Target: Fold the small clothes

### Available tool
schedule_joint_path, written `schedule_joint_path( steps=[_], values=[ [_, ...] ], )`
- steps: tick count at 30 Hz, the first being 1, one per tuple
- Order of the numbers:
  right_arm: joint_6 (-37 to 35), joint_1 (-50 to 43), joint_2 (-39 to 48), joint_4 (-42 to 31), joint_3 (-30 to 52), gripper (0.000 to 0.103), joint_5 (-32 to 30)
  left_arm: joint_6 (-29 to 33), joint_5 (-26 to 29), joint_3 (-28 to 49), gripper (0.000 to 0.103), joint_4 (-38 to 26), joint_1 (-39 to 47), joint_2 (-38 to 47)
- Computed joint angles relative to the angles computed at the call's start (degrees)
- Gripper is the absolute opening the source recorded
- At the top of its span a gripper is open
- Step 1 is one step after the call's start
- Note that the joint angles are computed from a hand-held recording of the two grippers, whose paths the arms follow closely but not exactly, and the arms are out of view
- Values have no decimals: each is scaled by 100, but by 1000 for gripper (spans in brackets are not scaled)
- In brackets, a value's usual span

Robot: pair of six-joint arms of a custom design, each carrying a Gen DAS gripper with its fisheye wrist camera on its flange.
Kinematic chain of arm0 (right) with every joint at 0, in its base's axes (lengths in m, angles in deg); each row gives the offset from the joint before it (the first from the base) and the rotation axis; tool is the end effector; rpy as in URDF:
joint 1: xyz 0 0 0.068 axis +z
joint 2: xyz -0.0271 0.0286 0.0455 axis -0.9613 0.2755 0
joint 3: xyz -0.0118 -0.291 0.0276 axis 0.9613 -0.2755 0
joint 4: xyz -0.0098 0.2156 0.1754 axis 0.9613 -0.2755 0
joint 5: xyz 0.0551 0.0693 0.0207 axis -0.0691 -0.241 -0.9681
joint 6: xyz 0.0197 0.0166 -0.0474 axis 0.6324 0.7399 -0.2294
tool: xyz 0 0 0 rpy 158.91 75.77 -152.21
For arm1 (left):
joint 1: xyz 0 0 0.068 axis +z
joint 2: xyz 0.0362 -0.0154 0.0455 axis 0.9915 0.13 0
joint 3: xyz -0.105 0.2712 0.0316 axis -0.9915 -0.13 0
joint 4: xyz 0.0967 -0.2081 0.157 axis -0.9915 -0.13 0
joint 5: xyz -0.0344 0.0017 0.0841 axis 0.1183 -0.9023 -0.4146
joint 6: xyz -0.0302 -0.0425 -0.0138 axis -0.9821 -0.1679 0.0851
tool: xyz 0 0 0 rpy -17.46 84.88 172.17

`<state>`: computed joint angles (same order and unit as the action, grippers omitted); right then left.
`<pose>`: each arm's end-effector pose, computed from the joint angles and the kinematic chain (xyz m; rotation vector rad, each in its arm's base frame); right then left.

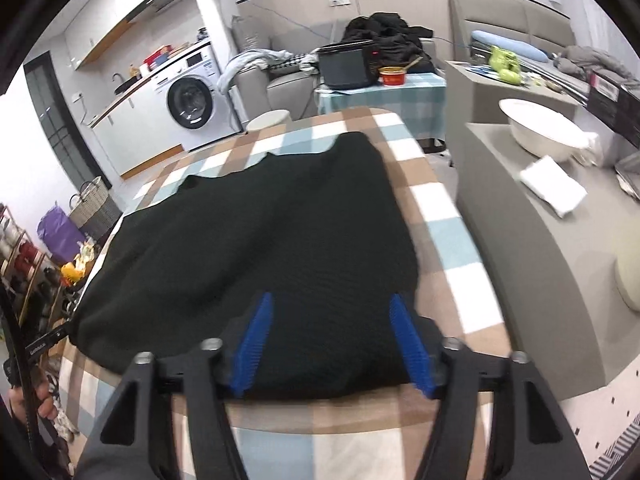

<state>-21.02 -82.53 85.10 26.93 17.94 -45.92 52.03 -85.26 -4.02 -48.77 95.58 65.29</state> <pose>0.3246 -0.0350 0.1900 -0.1804 2.4536 0.3488 0.2156 0.0503 0.1470 -0.6058 2.4134 -0.0003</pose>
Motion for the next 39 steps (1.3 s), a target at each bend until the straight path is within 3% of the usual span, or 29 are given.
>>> schedule_joint_path(
  steps=[5,10,12,16,17,20,24,30,32,36,37,39],
  values=[
    [109,556,115,91,-88,77,-1,-53,170,119,78,112,-141,120],
    [282,1019,445,137,-106,77,37,-56,139,580,78,419,-332,1195],
    [334,1219,499,225,-190,77,197,-127,373,740,73,542,-244,1606],
    [407,1355,563,318,-301,77,265,-407,1241,612,12,1134,144,1764],
    [387,1380,568,304,-313,77,281,-386,1381,557,10,1236,194,1693],
    [380,1377,495,345,-383,77,400,-388,1426,406,10,1480,221,1371],
    [436,1373,594,382,-348,77,520,-285,768,725,11,1288,30,1880],
    [432,1441,591,400,-396,77,717,-377,197,641,33,985,-107,1485],
    [399,1531,575,439,-387,77,712,-393,-68,529,55,1002,-181,1185],
    [437,1904,807,472,-183,77,802,-262,-93,405,62,925,-454,599],
    [421,2083,912,525,-122,77,912,-198,-8,399,68,893,-548,522],
    [399,2335,1047,630,-69,77,1054,-64,82,524,70,869,-869,678]
  ],
)
